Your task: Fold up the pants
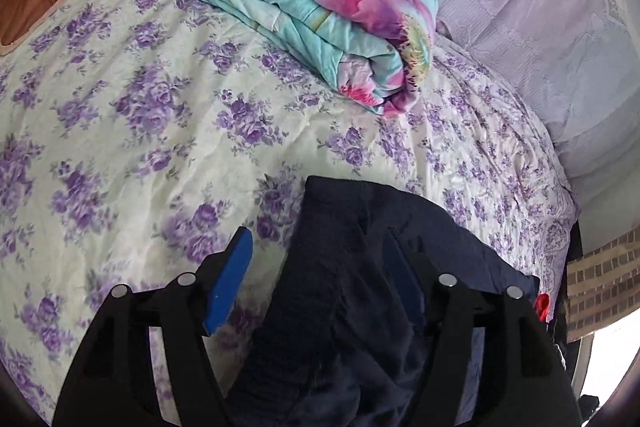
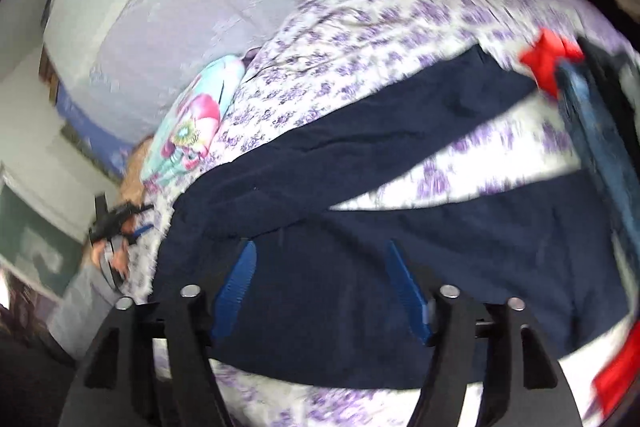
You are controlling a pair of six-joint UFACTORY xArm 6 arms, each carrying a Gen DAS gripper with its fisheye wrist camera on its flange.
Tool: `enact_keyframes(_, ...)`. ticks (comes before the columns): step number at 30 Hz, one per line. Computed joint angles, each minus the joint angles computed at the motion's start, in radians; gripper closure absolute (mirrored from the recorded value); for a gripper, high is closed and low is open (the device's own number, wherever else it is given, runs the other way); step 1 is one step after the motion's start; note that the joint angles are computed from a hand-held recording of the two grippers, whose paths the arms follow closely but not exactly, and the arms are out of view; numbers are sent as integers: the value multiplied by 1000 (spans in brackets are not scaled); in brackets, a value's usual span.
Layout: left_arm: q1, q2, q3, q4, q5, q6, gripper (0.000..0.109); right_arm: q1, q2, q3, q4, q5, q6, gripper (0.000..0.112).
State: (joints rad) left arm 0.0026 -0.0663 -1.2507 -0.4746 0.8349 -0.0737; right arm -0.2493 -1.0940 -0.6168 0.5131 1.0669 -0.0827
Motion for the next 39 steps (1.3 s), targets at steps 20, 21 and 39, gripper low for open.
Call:
enact_keyframes(20,-5,182,-137,-80,19,49,96,127,1242,-949,-48,75,-662,67)
enact_keyframes(21,-3,186,-144,-85,24,43,96,133,1299,-1012,-58,106,-687,67)
enact_keyframes(39,4,133,-130,-155,22,108,99,189,1193,-995,-114,156,-791,104)
